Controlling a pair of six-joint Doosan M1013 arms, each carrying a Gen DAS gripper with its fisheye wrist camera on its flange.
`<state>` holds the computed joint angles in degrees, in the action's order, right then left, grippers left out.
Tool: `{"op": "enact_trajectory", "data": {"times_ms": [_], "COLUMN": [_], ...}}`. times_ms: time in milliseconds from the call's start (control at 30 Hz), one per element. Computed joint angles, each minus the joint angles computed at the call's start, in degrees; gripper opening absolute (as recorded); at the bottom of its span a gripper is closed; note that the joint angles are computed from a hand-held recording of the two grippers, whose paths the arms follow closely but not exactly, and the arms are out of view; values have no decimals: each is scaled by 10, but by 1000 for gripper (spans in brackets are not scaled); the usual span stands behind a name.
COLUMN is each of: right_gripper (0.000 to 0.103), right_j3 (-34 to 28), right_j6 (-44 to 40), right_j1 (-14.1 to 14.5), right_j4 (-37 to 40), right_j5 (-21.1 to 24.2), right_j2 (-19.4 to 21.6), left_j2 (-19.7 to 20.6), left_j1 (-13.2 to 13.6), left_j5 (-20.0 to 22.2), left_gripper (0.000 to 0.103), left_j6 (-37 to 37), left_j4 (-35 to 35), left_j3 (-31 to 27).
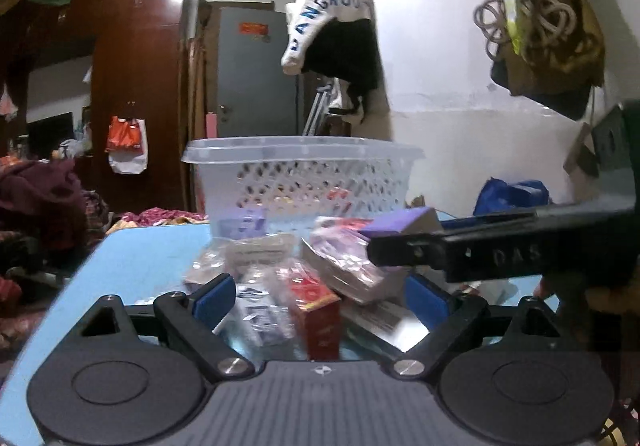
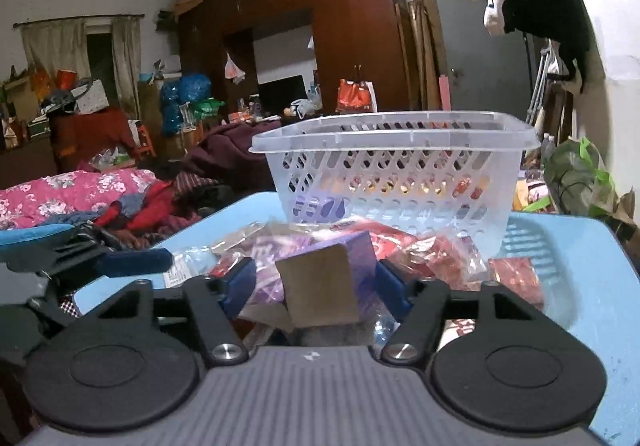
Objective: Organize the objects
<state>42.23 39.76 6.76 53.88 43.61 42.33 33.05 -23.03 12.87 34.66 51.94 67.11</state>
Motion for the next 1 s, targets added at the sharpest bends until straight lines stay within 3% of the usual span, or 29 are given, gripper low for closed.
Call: {"op": "enact_trajectory", "data": {"times_ms": [100, 300, 533, 633, 700, 767, 900, 1000], "right_gripper": [52, 48, 47, 47, 47, 47, 47, 47], "right_j3": [10, 32, 73, 77, 83, 88, 100, 104], "right_j6": [-8, -19, -63, -71, -80, -89, -104, -109], "right_j1": [-8, -17, -22, -26, -29, -31, -34, -35], "right_j4": [28, 57, 95, 111, 126, 139, 159, 166], "right_j5": [13, 5, -33, -34, -38, -42, -48, -54], "right_j2": [-4, -12, -33, -34, -37, -39, -44, -45], "left_j2": [6, 21, 57, 64, 65, 64, 57, 52], "left_j1": [-3, -4, -2, -2, 1, 2, 7, 8], "left_j5": [3, 18, 79, 89, 83, 75, 36, 4], "left_gripper": [94, 94, 94, 93, 89, 81, 80, 80], "left_j6": [-5, 26, 298, 296, 316, 294, 285, 246], "left_j4": [17, 16, -212, -216, -248, -232, -246, -218], "left_j3": [-7, -34, -110, -121, -121, -117, -97, -83]}}
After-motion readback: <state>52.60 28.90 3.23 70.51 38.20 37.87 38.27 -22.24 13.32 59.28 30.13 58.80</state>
